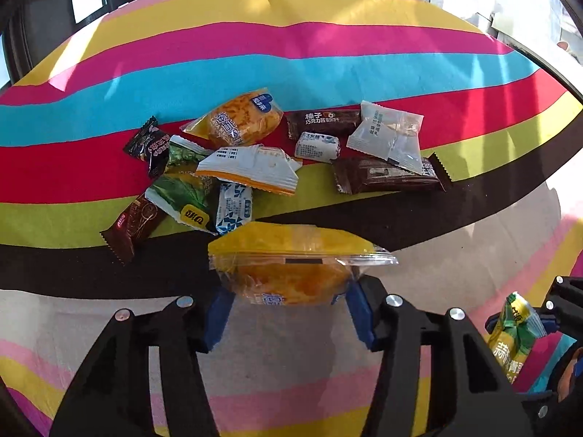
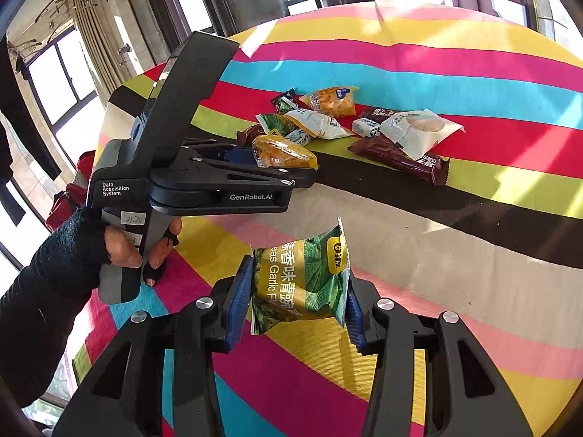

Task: Organize snacks
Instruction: 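Lift both held snacks off the table toward the white box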

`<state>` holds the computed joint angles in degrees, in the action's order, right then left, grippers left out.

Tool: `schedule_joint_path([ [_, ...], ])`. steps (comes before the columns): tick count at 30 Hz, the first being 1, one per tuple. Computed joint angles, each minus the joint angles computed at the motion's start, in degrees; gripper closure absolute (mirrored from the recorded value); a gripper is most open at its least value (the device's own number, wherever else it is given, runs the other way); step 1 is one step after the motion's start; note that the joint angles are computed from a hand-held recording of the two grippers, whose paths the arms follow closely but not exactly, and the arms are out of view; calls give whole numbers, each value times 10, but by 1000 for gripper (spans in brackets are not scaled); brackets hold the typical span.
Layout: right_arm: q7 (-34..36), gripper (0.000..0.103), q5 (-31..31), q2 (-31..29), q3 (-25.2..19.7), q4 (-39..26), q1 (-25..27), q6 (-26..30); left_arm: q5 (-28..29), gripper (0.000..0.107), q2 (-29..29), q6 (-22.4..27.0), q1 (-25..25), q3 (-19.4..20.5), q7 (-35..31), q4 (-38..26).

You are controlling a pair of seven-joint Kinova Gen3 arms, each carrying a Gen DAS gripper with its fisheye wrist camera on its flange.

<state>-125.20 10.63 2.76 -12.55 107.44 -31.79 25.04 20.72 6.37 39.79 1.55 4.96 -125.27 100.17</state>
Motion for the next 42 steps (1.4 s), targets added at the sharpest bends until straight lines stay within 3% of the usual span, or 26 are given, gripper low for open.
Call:
schedule_joint_path([
  [3,0,57,-1,-5,0,7,2,-8,28,52,-22,-25,4,-13,-23,29],
  [7,-7,58,4,-10,-2,12,3,-13,73,52,-54,-4,-20,-18,-62,52],
  [15,2,59,-2,-8,-4,7,4,-7,123,52,-126,48,-32,-78,-109,98],
  [21,13,59,-4,2,-3,-9,1,11,117,52,-184,62,-40,-120,-127,144],
  [25,-17,60,44,13,8,-30,-32,46,100,52,-222,75,-48,-147,-135,168],
  [29,-13,60,23,16,-24,-38,-19,52,69,52,-256,76,-51,-167,-136,185],
  [32,-47,60,64,16,-19,-48,-63,64,59,52,-269,88,-51,-196,-146,191],
  [42,-93,60,115,53,-37,-105,-157,76,48,52,-310,126,-86,-300,-200,212],
])
